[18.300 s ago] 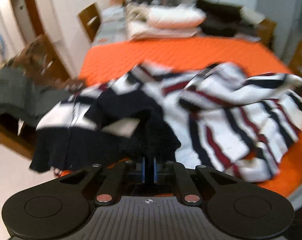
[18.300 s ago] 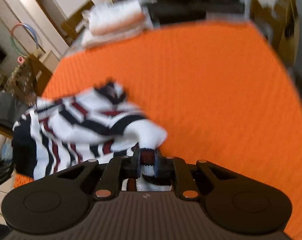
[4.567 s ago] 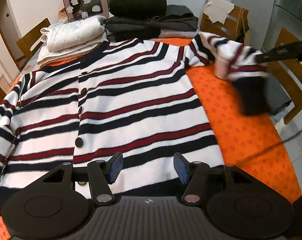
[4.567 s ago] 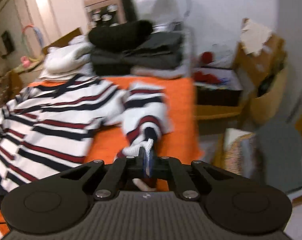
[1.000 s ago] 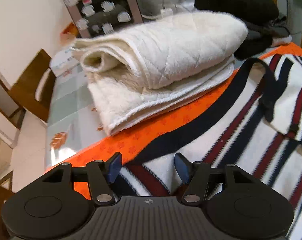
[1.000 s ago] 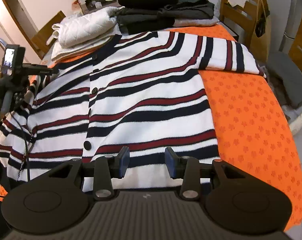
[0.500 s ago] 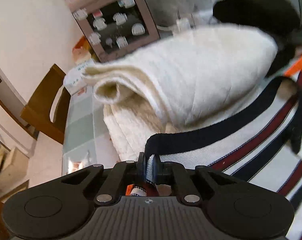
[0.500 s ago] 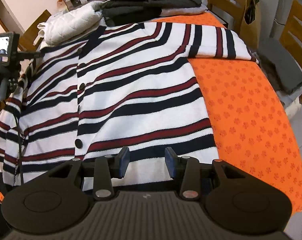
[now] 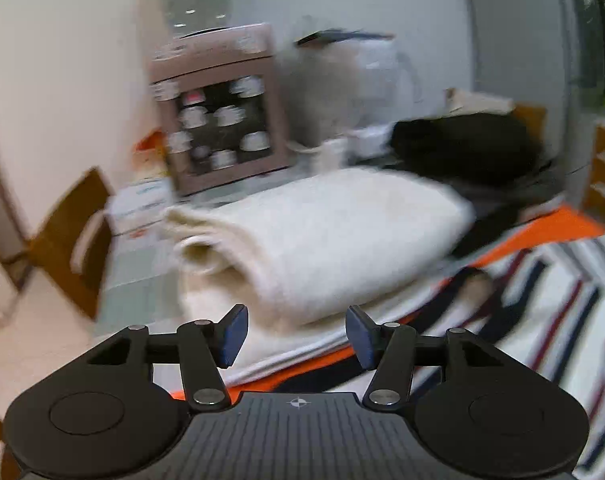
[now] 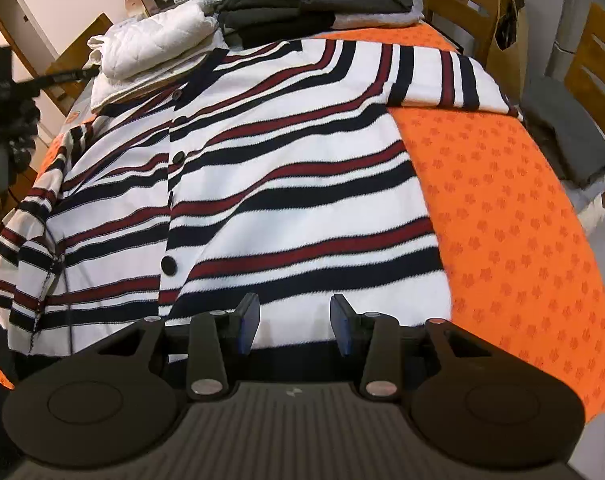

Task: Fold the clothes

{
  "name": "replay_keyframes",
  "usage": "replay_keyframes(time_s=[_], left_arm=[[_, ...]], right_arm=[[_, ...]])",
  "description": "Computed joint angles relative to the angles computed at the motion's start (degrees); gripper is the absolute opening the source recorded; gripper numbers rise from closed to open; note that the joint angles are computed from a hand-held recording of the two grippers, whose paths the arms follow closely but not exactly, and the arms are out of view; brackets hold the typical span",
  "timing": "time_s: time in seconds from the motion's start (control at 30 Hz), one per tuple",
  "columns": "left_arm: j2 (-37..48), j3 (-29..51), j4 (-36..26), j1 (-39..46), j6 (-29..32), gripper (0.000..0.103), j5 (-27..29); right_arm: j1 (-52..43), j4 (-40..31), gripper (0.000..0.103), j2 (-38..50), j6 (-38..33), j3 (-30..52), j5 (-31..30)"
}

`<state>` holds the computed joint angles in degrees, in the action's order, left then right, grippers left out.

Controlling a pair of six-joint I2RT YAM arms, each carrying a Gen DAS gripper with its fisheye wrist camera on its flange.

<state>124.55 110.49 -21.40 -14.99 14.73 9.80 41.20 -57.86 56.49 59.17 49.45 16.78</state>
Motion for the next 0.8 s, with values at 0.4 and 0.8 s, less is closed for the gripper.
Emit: replay_keyframes(time_s=[0.4,0.8], left_arm=[[10.24,8.73,-11.88,-8.30,0.88,0.056,4.25],[9.86,6.20,-3.63,-10.03,-2.79,0.002,-4.10]], right_arm=[[12.59,-10.64,0.044,-0.87,18.89,1.74,7.40],[23.07,-15.47,0.044,0.43,33.64,1.43,10.12]])
